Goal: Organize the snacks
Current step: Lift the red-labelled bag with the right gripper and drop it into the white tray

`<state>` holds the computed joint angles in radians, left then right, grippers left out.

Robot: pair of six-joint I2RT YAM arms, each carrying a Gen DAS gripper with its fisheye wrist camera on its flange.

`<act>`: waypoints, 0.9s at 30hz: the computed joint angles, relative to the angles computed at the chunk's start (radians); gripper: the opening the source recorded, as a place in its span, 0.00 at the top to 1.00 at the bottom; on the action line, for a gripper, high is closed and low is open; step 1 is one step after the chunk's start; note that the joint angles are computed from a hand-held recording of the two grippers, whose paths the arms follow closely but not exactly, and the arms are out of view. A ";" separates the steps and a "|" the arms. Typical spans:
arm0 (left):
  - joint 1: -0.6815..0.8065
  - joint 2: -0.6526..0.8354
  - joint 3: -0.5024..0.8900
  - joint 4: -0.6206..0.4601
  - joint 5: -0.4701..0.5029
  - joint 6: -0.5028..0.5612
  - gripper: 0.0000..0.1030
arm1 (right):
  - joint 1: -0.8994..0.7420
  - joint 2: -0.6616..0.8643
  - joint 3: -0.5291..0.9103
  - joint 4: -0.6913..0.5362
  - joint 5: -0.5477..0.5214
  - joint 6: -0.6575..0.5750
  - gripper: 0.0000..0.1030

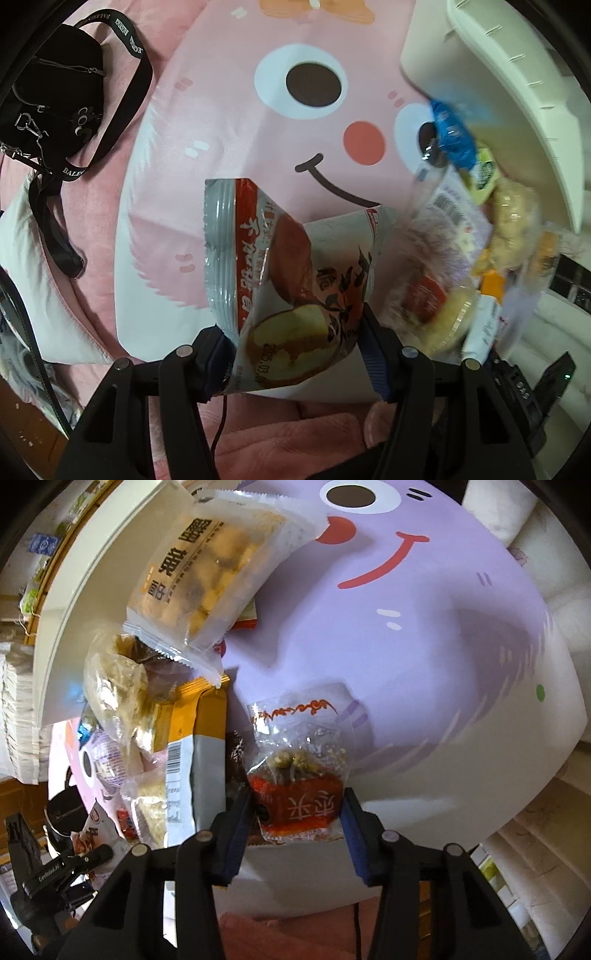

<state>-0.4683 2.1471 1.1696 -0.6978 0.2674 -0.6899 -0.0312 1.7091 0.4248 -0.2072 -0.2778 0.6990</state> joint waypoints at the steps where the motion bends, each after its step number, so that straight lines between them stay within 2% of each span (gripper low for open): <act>1: 0.000 -0.021 -0.010 -0.001 -0.005 0.002 0.41 | 0.003 -0.024 -0.012 -0.002 0.002 0.010 0.54; 7: 0.010 -0.171 -0.058 -0.023 -0.028 0.040 0.41 | 0.010 -0.213 -0.055 -0.089 0.009 0.049 0.54; 12: 0.001 -0.273 -0.021 -0.069 -0.071 0.073 0.41 | 0.047 -0.368 -0.025 -0.191 0.038 0.075 0.54; 20: 0.001 -0.263 0.194 -0.179 -0.109 0.142 0.40 | 0.023 -0.433 0.087 -0.280 0.044 0.017 0.54; 27: 0.005 -0.170 0.428 -0.252 -0.140 0.202 0.40 | 0.014 -0.396 0.231 -0.305 0.062 -0.036 0.54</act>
<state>-0.4634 1.9774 1.5974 -0.9494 0.1276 -0.4880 -0.0177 1.3130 0.6555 -0.5119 -0.2163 0.6629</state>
